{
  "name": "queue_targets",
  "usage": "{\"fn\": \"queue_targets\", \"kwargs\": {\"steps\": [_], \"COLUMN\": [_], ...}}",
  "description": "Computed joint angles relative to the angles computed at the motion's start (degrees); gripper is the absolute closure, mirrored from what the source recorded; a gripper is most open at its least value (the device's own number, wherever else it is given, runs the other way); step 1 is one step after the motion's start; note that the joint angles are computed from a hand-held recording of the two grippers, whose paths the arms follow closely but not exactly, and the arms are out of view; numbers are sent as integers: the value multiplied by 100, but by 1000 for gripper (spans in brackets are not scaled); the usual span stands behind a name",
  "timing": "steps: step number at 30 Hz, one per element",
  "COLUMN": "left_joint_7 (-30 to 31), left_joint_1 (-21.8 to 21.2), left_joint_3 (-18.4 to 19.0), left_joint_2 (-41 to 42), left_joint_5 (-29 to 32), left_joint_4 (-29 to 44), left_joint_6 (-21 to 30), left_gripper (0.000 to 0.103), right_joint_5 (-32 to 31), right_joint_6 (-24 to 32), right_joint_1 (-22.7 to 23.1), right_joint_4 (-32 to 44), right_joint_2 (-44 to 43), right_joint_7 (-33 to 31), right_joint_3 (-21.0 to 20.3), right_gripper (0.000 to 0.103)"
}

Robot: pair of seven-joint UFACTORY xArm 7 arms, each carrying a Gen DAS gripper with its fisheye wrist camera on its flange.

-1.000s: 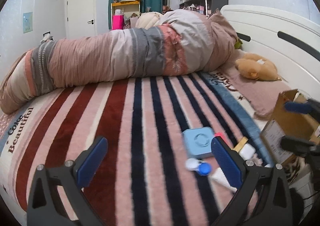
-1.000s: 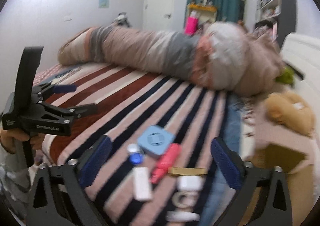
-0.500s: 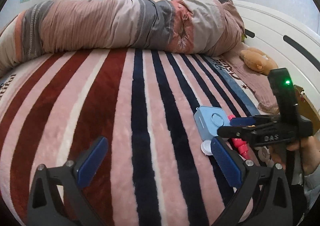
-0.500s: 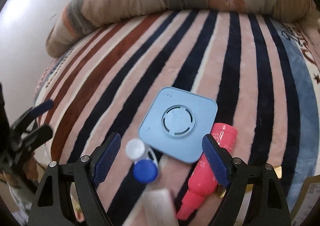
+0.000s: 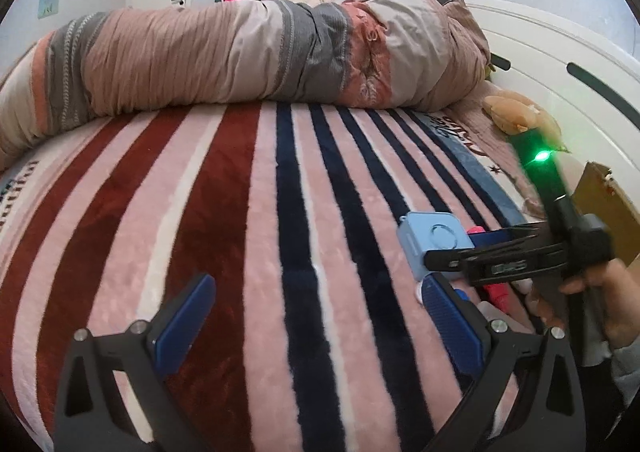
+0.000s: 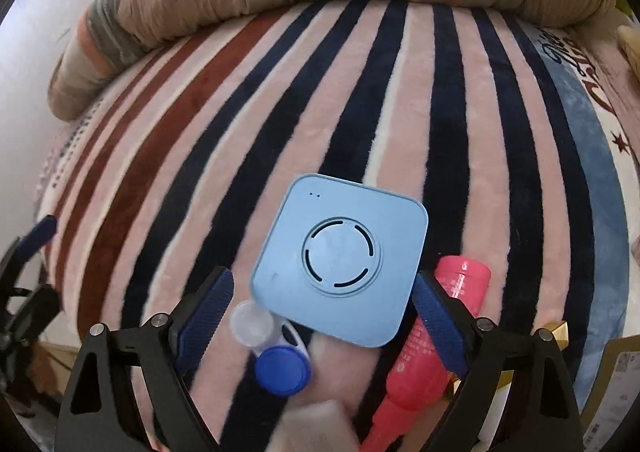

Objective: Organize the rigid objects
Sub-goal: 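Grasp the light blue square case with the right gripper, then carry the blue case into the cardboard box and open the right gripper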

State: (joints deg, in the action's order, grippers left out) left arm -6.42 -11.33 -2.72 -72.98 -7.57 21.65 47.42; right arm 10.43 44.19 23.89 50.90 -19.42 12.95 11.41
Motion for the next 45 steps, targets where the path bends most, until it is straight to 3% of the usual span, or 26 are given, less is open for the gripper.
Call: {"fn": "queue_targets", "kwargs": {"steps": [5,6,10,13,18,21,24,29,36,41,45], "left_joint_7": [74,102,355,585,1100,1309,1412,1523,1410,937,831], "left_joint_1": [-173,-208,-478,-681,-1507,-2008,-2300,-2673,-2910,-2807,-2838], "left_joint_3": [307,387,767,864,1002,990,771,220,-710,-1417,-1535], "left_joint_2": [230,285,380,333,528,892,1327,2108,4111,5632,6256], "left_joint_5": [-301,-378,-810,-1126,-1878,-2351,-2662,-2976,-2814,-2091,-1962], "left_joint_4": [98,122,184,256,733,1194,1675,2446,4032,5329,5748], "left_joint_6": [-27,-30,-54,-121,-365,-413,-479,-676,-1007,-651,-346], "left_gripper": [1,1,1,1,2,12,24,65,70,72,73], "right_joint_5": [-277,-394,-1012,-609,-169,52,27,-106,-86,-87,-98], "right_joint_6": [-175,-175,-232,-465,-961,-1010,-1040,-763,343,1335,2026], "right_joint_1": [-58,-59,13,244,595,807,793,535,-122,-824,-1254], "right_joint_4": [296,324,268,61,-429,-569,-648,-828,-1091,-1122,-1040], "right_joint_2": [490,557,515,132,-1060,-1833,-2443,-3425,-4817,-5259,-5142], "right_joint_7": [281,343,329,-261,-828,-1153,-1293,-1376,-1705,-2018,-2397], "right_joint_3": [130,172,312,162,8,-115,-78,-244,-1166,-1885,-2329], "right_gripper": [12,23,23,23,23,23,23,23,23,23,23]}}
